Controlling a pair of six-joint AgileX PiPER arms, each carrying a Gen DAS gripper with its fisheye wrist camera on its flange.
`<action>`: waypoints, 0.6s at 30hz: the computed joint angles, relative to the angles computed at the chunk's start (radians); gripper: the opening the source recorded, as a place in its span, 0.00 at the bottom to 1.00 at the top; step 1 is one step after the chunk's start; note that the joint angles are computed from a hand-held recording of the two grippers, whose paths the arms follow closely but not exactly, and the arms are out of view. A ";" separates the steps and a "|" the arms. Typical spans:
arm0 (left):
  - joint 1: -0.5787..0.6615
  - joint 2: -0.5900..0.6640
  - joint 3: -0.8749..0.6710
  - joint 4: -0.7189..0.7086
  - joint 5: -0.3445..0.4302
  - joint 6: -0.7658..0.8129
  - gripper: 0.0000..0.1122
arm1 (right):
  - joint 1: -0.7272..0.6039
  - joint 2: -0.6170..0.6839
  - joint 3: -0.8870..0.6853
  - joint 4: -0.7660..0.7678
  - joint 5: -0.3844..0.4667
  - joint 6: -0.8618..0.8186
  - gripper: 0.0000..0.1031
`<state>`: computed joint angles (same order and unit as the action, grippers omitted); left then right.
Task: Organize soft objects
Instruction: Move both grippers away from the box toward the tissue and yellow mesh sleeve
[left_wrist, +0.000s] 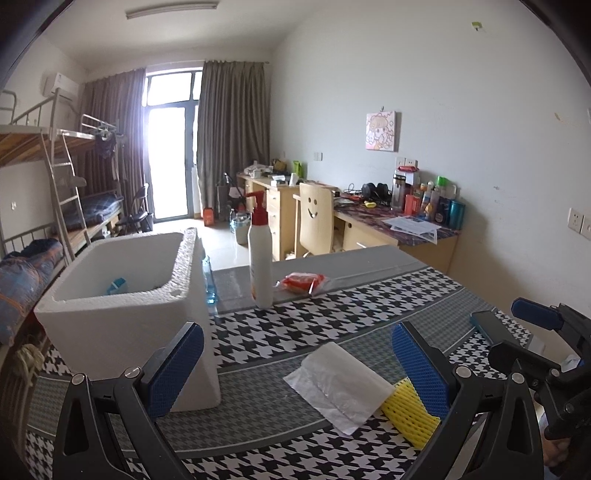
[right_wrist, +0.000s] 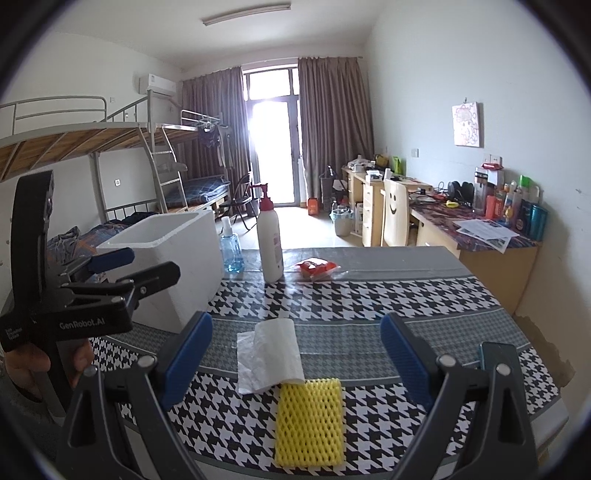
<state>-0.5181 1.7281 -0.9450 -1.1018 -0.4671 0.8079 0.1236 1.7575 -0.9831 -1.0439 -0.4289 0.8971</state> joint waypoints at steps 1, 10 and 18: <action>-0.005 0.007 -0.003 -0.011 -0.005 0.003 0.91 | -0.001 0.000 0.003 0.005 0.000 -0.004 0.92; -0.018 0.057 -0.037 -0.035 0.025 0.015 0.91 | -0.008 0.006 0.021 0.040 0.010 -0.049 0.92; -0.037 0.114 -0.077 -0.105 0.010 0.076 0.91 | -0.028 0.019 0.043 0.057 -0.002 -0.072 0.92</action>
<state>-0.5553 1.8417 -1.0222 -1.2064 -0.4567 0.8836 0.0957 1.7762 -0.9400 -0.9866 -0.4311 0.8255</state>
